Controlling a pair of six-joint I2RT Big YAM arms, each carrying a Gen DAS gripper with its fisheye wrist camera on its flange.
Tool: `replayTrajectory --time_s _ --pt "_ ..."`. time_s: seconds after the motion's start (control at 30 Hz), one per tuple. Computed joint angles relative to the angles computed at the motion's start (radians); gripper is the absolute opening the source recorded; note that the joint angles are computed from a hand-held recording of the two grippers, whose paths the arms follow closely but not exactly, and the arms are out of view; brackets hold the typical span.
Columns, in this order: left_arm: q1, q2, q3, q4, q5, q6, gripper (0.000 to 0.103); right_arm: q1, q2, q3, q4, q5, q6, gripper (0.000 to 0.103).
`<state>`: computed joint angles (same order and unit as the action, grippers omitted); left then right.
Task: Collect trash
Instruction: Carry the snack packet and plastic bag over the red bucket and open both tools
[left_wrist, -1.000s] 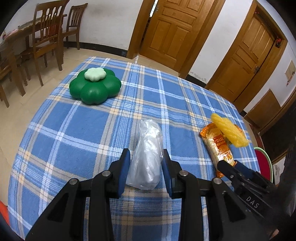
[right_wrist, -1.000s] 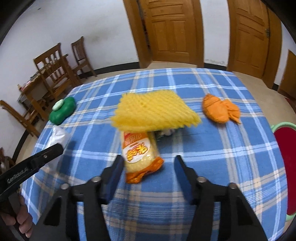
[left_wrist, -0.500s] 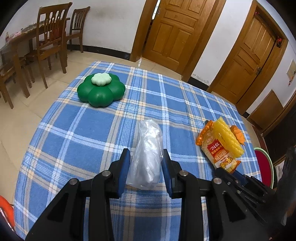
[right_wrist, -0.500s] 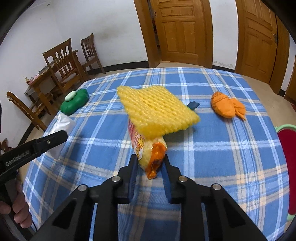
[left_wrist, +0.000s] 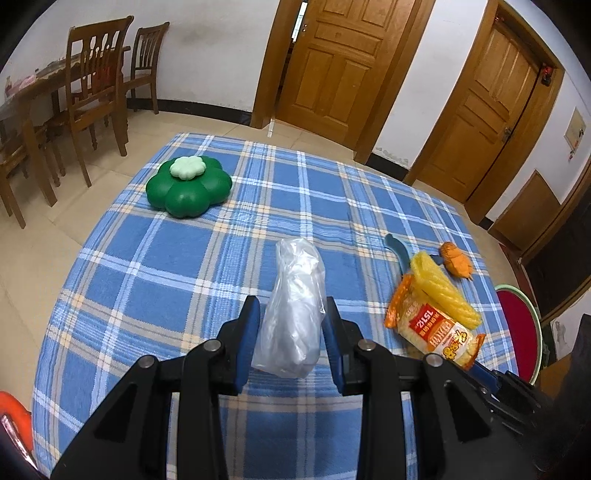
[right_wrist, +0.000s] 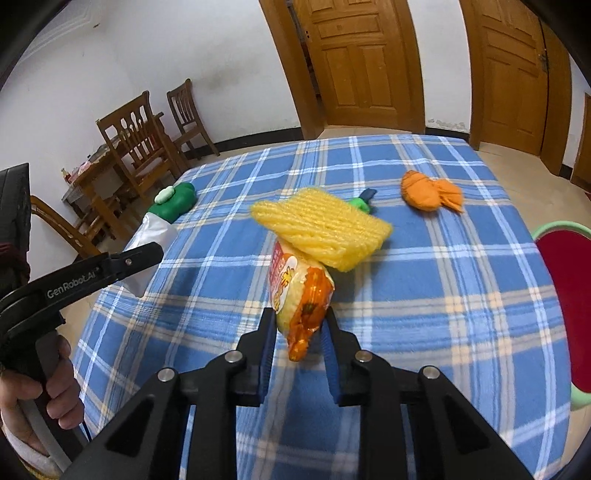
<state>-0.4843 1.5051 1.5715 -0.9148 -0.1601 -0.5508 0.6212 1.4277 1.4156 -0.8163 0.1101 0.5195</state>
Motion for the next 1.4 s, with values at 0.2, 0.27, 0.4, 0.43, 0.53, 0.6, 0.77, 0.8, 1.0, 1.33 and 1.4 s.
replayTrajectory --time_s 0.2,0.27,0.4,0.43,0.53,0.6,0.77,0.8,1.0,1.33,1.4 --pt "-0.019 -0.003 0.008 -0.007 -0.011 0.008 0.034 -0.005 -0.054 -0.044 0.016 0.004 0.017 0.026" --pt "-0.027 -0.003 0.013 -0.011 -0.014 0.009 0.034 -0.006 -0.072 -0.059 0.02 0.007 0.023 0.026" --pt "-0.041 0.001 0.025 -0.016 -0.015 0.016 0.034 -0.007 -0.109 -0.084 0.026 0.017 0.04 0.026" --pt "-0.046 0.003 0.029 -0.018 -0.015 0.018 0.034 -0.009 -0.12 -0.091 0.029 0.017 0.044 0.026" --pt "-0.059 0.008 0.04 -0.022 -0.015 0.026 0.034 -0.015 -0.15 -0.11 0.036 0.026 0.052 0.025" --pt "-0.067 0.01 0.047 -0.024 -0.015 0.03 0.034 -0.019 -0.172 -0.123 0.041 0.034 0.056 0.025" --pt "-0.089 0.021 0.068 -0.032 -0.007 0.038 0.034 -0.034 -0.216 -0.151 0.055 0.041 0.067 0.025" --pt "-0.094 0.024 0.073 -0.035 -0.007 0.042 0.034 -0.036 -0.223 -0.154 0.056 0.042 0.069 0.025" --pt "-0.12 0.046 0.113 -0.048 0.009 0.06 0.034 -0.06 -0.275 -0.186 0.067 0.059 0.086 0.025" --pt "-0.17 0.121 0.227 -0.085 0.058 0.106 0.034 -0.129 -0.355 -0.241 0.062 0.087 0.134 0.025" --pt "-0.181 0.135 0.247 -0.092 0.064 0.116 0.034 -0.148 -0.369 -0.25 0.056 0.092 0.141 0.025"
